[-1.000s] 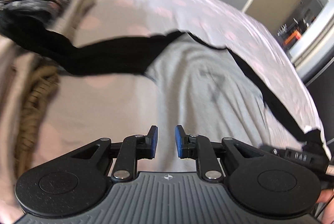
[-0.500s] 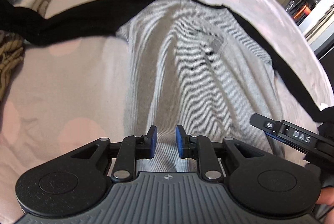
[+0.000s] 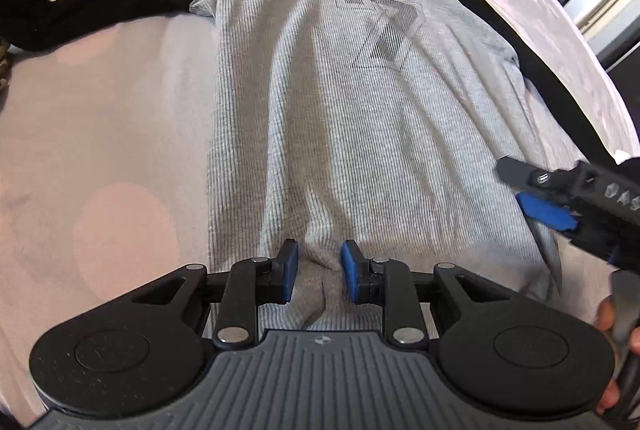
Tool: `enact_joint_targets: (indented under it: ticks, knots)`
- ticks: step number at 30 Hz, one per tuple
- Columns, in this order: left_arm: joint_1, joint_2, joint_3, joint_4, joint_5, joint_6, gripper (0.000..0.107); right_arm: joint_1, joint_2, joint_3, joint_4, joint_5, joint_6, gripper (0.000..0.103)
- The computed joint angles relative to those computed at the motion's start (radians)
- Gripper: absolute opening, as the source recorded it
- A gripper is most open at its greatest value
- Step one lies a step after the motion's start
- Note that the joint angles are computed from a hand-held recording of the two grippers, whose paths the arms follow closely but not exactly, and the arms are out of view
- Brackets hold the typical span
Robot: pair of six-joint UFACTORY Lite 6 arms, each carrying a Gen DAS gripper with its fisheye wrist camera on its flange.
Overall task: Fold clothes
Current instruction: 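Press both open grippers onto the shirt body to smooth it flat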
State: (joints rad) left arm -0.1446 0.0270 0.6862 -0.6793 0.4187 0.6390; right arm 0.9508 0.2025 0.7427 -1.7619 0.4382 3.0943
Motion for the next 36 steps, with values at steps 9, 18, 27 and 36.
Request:
enact_joint_targets:
  ticks: [9,18,27,36]
  knots:
    - [0.168,0.010,0.013,-0.049,0.193,0.228,0.022,0.098,-0.003,0.160,0.670,0.194,-0.663,0.066]
    - [0.323,0.118,0.062,-0.136,0.337,0.446,0.022,-0.032,0.214,0.414,1.309,0.257,-1.306,0.068]
    - [0.348,0.223,0.146,-0.130,0.403,0.536,0.023,-0.083,0.404,0.671,1.558,0.460,-1.635,0.070]
    - [0.334,0.183,0.141,-0.072,0.401,0.537,0.023,-0.090,0.317,0.566,1.616,0.436,-1.721,0.071]
